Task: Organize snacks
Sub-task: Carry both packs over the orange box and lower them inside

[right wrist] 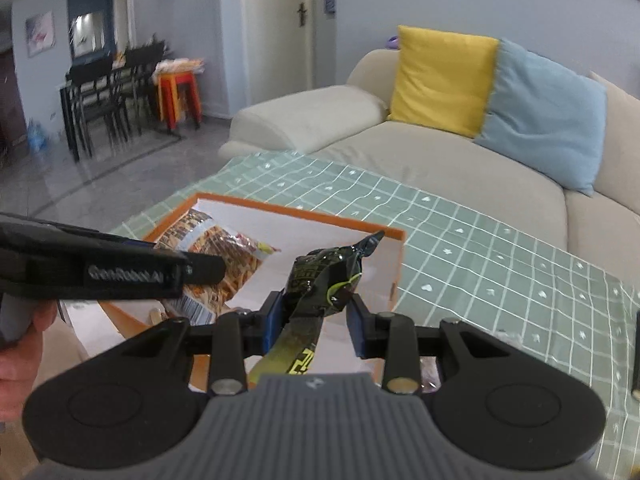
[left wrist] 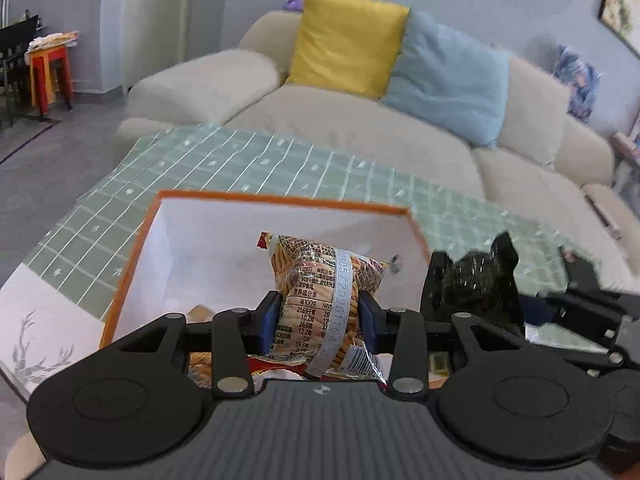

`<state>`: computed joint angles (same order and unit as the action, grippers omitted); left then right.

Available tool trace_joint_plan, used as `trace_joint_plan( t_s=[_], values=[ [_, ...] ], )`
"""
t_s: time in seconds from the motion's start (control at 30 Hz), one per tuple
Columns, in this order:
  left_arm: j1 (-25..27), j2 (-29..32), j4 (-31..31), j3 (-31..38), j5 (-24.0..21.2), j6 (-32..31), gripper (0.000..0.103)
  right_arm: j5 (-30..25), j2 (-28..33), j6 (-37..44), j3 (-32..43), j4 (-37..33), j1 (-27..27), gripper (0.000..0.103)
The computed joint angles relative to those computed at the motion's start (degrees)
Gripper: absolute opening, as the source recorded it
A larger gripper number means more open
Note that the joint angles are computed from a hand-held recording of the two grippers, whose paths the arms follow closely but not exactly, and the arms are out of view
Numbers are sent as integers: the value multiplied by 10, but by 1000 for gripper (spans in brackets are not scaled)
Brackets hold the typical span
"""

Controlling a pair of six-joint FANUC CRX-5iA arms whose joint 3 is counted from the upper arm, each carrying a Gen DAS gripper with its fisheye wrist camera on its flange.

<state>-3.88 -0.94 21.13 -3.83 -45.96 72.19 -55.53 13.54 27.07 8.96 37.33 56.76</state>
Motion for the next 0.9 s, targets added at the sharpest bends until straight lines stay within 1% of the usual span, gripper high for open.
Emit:
trace_joint_plan(
  t_s=[0.07,0.17,0.33,0.43,0.63,0.8,0.9],
  values=[
    [-1,17,-19,19,-19,14,46,-7,18,35,26,-27,-6,32],
    [-2,39,-50,43,-47,34,46,-42,55,92,83,-73,-17,32],
    [-2,77,-69,81,-94,44,46,-99,105,165,161,-143,-37,32],
    [-3,96,-80,99,-119,49,46,-127,129,197,195,-176,-47,32],
    [-9,122,-110,131,-160,60,46,-158,155,231,231,-221,-59,32],
    [-10,128,-119,139,-172,59,48,-169,165,239,241,-246,-67,32],
    [-16,133,-133,150,-182,66,51,-169,165,237,243,-259,-71,33]
  ],
)
